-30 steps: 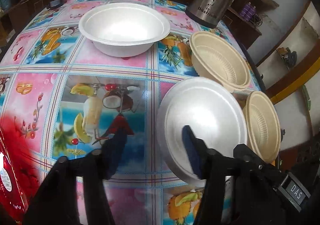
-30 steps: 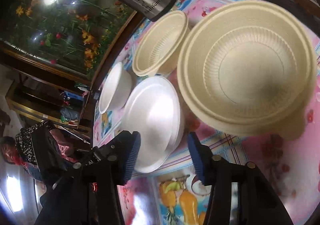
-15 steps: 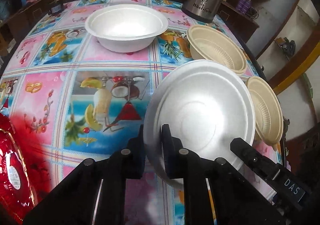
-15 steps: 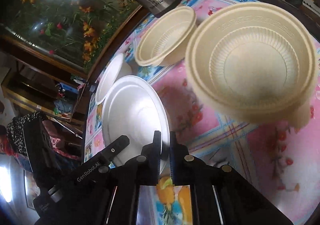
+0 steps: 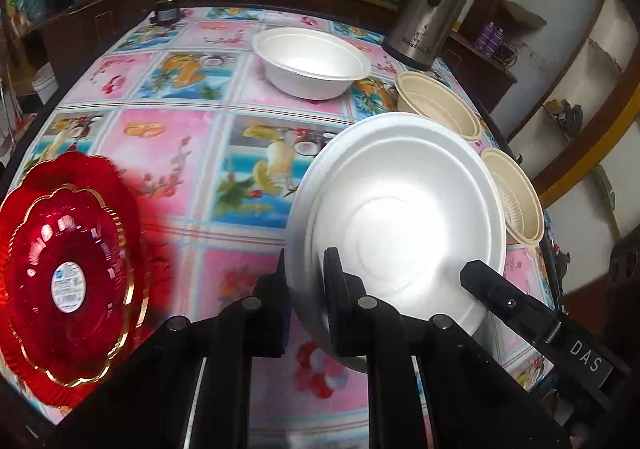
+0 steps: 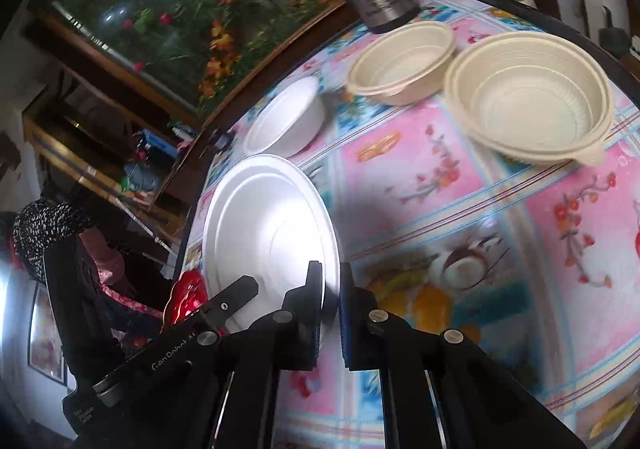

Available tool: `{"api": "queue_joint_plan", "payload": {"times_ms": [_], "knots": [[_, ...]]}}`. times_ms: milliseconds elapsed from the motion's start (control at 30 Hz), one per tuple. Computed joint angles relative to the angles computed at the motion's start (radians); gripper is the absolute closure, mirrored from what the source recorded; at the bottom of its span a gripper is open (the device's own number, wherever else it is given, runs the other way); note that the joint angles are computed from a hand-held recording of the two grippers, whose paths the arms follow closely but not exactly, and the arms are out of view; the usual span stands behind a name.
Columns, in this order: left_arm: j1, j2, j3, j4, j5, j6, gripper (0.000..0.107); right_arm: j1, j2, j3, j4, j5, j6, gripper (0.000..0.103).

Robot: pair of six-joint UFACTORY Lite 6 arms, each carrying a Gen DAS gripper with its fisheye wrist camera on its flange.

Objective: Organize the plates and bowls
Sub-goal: 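Carry the white plate with the left tool toward the red stack in the right tool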

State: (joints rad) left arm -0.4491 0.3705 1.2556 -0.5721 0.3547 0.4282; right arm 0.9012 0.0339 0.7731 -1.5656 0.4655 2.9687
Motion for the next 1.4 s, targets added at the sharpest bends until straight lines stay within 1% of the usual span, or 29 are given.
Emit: {"api": "queue_joint_plan", "payload": {"times_ms": [100, 300, 500, 667, 867, 1100, 1400], "knots": [[0.047, -0.063, -0.075, -0.082, -0.01, 0.1, 0.095, 0.038, 0.039, 0.057, 0.032, 0.015, -0.037, 0.096], [0.159, -0.171, -0.186, -0.218, -0.007, 0.265, 0.095, 0.089, 0.157, 0.239, 0.147, 0.036, -0.212, 0.096], [0.28, -0.234, -0.248, -0.304, 0.016, 0.395, 0.095, 0.115, 0.277, 0.412, 0.223, 0.031, -0.35, 0.096], [0.376, -0.268, -0.268, -0.344, 0.041, 0.464, 0.095, 0.118, 0.392, 0.586, 0.32, 0.017, -0.51, 0.096], [0.477, -0.272, -0.261, -0.365, 0.062, 0.512, 0.094, 0.117, 0.533, 0.808, 0.461, 0.005, -0.729, 0.096], [0.552, -0.242, -0.24, -0.384, 0.068, 0.551, 0.094, 0.103, 0.698, 1.053, 0.645, -0.002, -0.972, 0.095], [0.591, -0.2, -0.215, -0.39, 0.065, 0.573, 0.094, 0.095, 0.828, 1.239, 0.793, 0.011, -1.146, 0.095]]}}
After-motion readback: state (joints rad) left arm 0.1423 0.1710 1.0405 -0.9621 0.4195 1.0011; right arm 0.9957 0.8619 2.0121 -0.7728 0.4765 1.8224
